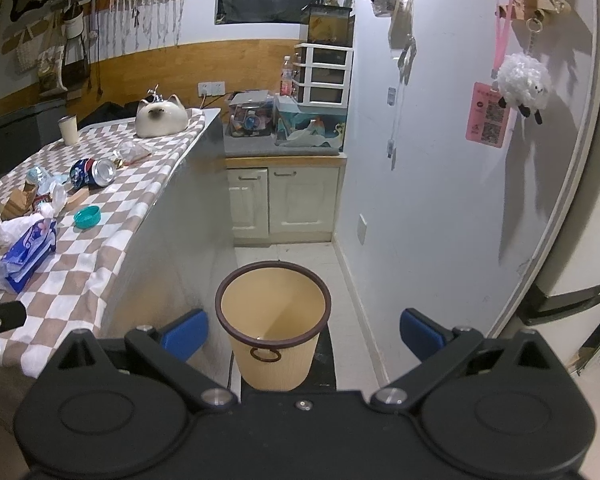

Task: Collect trash
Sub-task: 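Move the left tool to the blue tissue pack and grasp it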

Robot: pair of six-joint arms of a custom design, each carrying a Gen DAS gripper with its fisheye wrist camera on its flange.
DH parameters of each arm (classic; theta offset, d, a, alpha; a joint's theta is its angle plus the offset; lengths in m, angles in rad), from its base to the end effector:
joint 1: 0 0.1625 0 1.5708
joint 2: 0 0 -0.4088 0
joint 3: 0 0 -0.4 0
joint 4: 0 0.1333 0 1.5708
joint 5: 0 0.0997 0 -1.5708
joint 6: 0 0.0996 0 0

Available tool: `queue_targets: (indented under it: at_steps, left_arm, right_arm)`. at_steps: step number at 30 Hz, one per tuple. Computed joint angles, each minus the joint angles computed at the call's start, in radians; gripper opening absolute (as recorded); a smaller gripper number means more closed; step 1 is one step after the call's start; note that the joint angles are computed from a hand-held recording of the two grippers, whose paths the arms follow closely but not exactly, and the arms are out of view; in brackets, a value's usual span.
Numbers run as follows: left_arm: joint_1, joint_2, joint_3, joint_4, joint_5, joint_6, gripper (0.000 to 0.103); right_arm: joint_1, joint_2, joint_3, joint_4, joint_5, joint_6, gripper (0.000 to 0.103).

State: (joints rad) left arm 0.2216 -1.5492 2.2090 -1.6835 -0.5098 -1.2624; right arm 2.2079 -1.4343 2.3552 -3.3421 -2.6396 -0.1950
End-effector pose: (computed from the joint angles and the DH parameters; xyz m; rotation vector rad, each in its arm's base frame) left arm -0.3269 -0.2994 0.2326 0.4465 2.1313 -1.0585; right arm 0.2746 -0.2937 0.2924 0.3191 -2.0529 1.1470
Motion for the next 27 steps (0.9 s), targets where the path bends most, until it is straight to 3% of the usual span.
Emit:
queue_targets:
  at_steps: [5, 11, 18, 23, 27]
  left_arm:
    - [0.02, -0.021, 0.018, -0.041, 0.026, 0.012, 0.103]
    - [0.086, -0.033, 0.024, -0.082, 0.045, 0.023, 0.103]
    - [0.169, -0.039, 0.02, -0.114, 0.08, 0.075, 0.103]
    - [0.229, -0.041, 0.014, -0.194, 0.122, 0.202, 0.103]
    - [0.28, -0.026, 0.014, -0.351, 0.128, 0.397, 0.103]
  right_arm:
    - [-0.001, 0.017, -0.015, -0.036, 0.005, -0.018, 0.103]
    - [-0.018, 0.089, -0.051, -0.18, 0.042, -0.15, 0.103]
    - [-0.068, 0.156, -0.102, -0.237, 0.162, -0.22, 0.103]
    - [-0.097, 0.215, -0.159, -0.226, 0.245, -0.257, 0.103]
    - [-0.115, 0.258, -0.204, -0.208, 0.308, -0.269, 0.103]
